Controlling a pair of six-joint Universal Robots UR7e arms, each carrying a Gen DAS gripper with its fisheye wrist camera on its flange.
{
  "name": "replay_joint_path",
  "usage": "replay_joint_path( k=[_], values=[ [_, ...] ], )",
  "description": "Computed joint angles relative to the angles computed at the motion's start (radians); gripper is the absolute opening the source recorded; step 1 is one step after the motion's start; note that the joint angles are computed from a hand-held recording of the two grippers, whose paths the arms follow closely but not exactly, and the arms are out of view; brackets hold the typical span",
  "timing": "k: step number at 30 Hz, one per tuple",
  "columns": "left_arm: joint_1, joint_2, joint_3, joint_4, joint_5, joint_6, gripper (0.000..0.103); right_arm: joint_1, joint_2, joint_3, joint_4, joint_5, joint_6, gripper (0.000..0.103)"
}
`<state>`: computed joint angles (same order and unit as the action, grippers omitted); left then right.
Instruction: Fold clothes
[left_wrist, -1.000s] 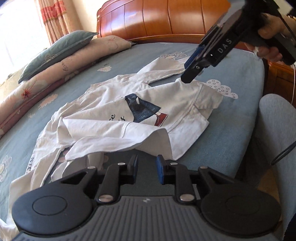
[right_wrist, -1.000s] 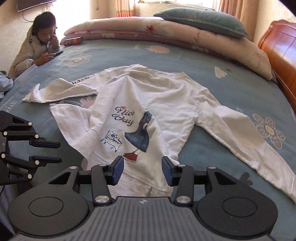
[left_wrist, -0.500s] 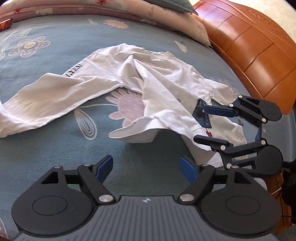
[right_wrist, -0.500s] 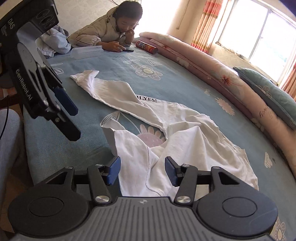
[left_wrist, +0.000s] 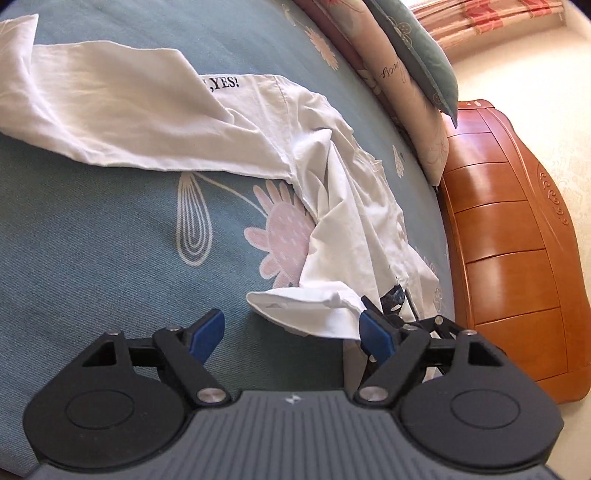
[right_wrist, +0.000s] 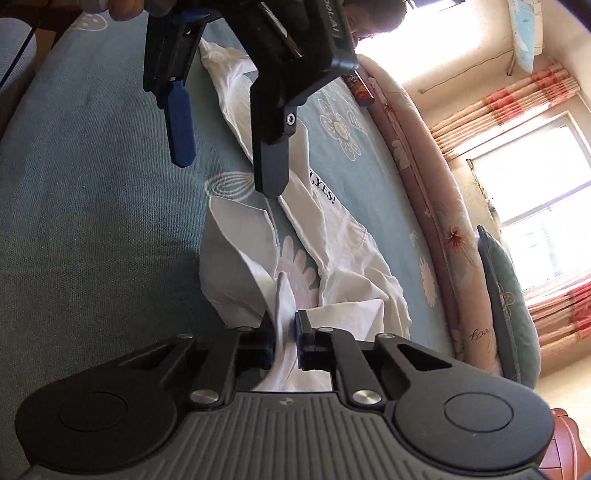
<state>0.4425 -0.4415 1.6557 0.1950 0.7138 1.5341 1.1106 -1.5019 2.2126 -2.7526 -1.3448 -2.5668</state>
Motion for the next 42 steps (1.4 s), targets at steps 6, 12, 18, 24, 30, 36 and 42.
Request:
replay_joint_path(
  k=[6, 12, 18, 24, 30, 36, 42],
  values=[
    [0.027, -0.005, 0.035, -0.236, 0.024, 0.079, 0.082, -0.026, -0.086, -0.094, 0.217, 0.081, 0.162, 0.004],
    [0.094, 0.046, 0.044, -0.597, 0.117, 0.162, 0.082, -0.036, -0.127, -0.2, 0.4, 0.108, 0.342, 0.003],
    [0.143, 0.139, -0.016, -0.804, 0.187, 0.181, 0.082, -0.028, -0.097, -0.259, 0.425, 0.104, 0.474, 0.003],
    [0.165, 0.192, -0.007, -1.051, 0.2, 0.228, 0.082, -0.027, -0.065, -0.279, 0.406, 0.097, 0.537, 0.003],
    [0.181, 0.253, 0.005, -1.342, 0.202, 0.268, 0.079, -0.021, -0.045, -0.303, 0.409, 0.09, 0.592, 0.003],
    [0.169, 0.256, 0.055, -1.556, 0.132, 0.386, 0.059, -0.023, -0.04, -0.308, 0.407, 0.084, 0.611, 0.003],
    [0.149, 0.216, 0.048, -1.411, 0.033, 0.404, 0.009, -0.033, -0.038, -0.31, 0.418, 0.084, 0.632, 0.007]
  ],
)
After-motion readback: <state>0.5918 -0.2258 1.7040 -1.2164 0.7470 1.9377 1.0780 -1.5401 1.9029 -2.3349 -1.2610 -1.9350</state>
